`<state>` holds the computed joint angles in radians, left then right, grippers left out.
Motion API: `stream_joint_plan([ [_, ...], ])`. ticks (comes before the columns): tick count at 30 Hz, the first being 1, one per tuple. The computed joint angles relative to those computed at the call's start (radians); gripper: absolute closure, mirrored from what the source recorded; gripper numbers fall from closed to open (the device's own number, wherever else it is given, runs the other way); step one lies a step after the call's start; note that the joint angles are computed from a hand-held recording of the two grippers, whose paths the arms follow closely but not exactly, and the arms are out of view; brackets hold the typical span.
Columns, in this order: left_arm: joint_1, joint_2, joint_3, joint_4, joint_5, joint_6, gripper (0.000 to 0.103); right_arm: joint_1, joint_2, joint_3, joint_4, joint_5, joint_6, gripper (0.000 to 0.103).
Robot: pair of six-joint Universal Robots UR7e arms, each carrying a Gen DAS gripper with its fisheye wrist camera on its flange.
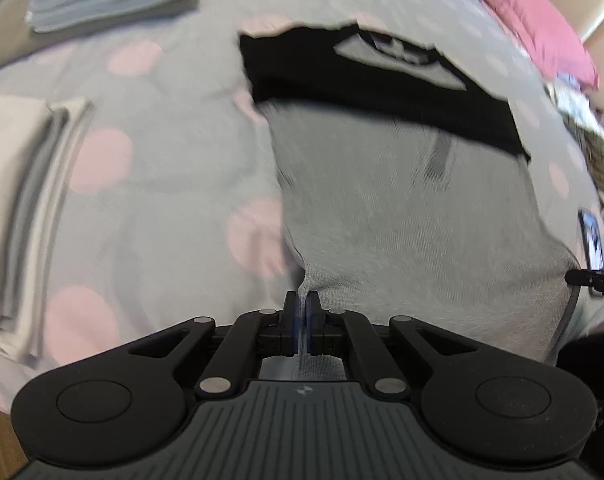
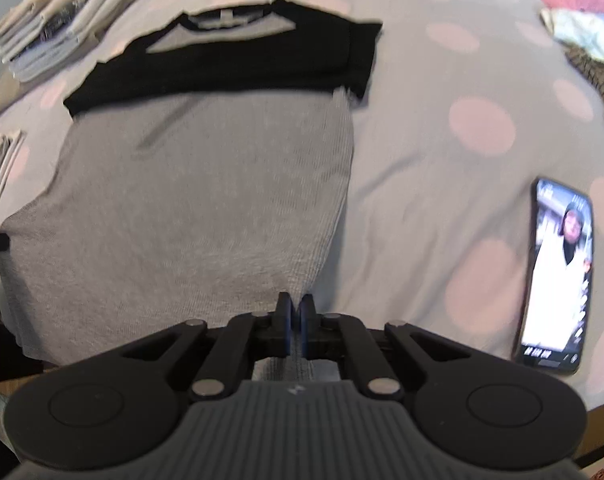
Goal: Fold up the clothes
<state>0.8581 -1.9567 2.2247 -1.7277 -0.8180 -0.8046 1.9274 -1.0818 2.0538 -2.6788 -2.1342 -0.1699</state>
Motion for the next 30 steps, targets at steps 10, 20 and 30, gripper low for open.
stream_joint_plan([
  [10,0.077,0.122,-0.06,-0.307,0.112,0.271,0.102,0.007,0.087,-0.155,-0.092,-0.003,-0.14,0.098],
  [20,0.188,0.249,-0.026,-0.611,0.121,0.496,0.1,-0.048,0.228,-0.261,-0.172,0.051,-0.193,0.095],
  [30,0.059,0.159,0.053,-0.48,0.187,0.55,0.085,-0.019,0.192,-0.156,-0.341,0.068,-0.406,0.074],
])
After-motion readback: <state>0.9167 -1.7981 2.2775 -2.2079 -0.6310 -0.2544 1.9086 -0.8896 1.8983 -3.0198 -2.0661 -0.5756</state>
